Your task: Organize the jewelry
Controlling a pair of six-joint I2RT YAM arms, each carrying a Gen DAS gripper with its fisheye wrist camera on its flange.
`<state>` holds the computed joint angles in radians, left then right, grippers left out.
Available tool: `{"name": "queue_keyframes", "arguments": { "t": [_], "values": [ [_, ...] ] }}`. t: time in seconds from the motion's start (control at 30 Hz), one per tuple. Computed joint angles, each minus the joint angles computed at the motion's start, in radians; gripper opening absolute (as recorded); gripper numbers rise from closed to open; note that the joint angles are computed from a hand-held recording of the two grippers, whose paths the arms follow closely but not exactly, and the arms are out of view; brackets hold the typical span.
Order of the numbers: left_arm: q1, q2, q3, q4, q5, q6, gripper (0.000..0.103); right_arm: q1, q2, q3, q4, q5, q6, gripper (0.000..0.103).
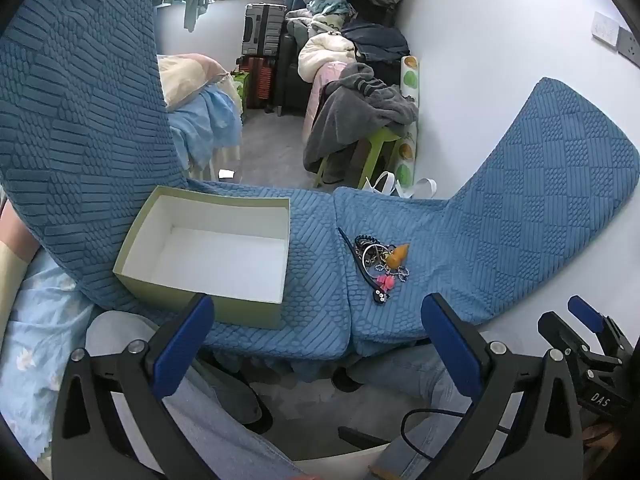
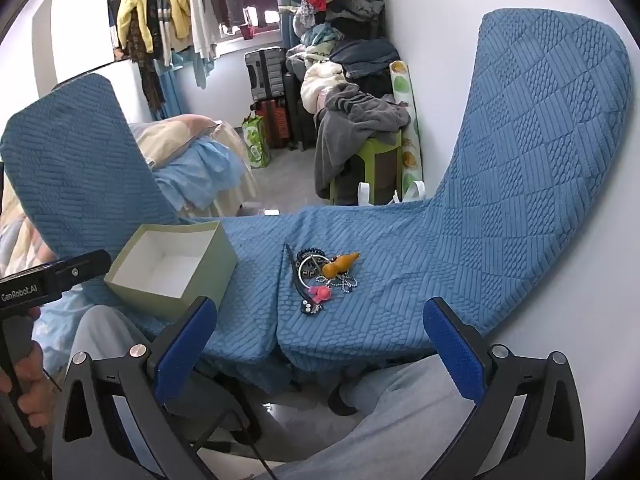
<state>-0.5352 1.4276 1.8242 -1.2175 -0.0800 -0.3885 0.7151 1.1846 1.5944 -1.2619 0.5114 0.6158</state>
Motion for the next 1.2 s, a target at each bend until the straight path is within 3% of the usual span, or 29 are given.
{"name": "queue_keyframes", "arguments": {
  "t": [1.2],
  "values": [
    [0.038, 0.015, 0.011, 0.011, 0.017, 0.015, 0.103, -0.04, -0.019, -0.025, 0.016, -0.031, -0.015, 0.103]
  ]
}}
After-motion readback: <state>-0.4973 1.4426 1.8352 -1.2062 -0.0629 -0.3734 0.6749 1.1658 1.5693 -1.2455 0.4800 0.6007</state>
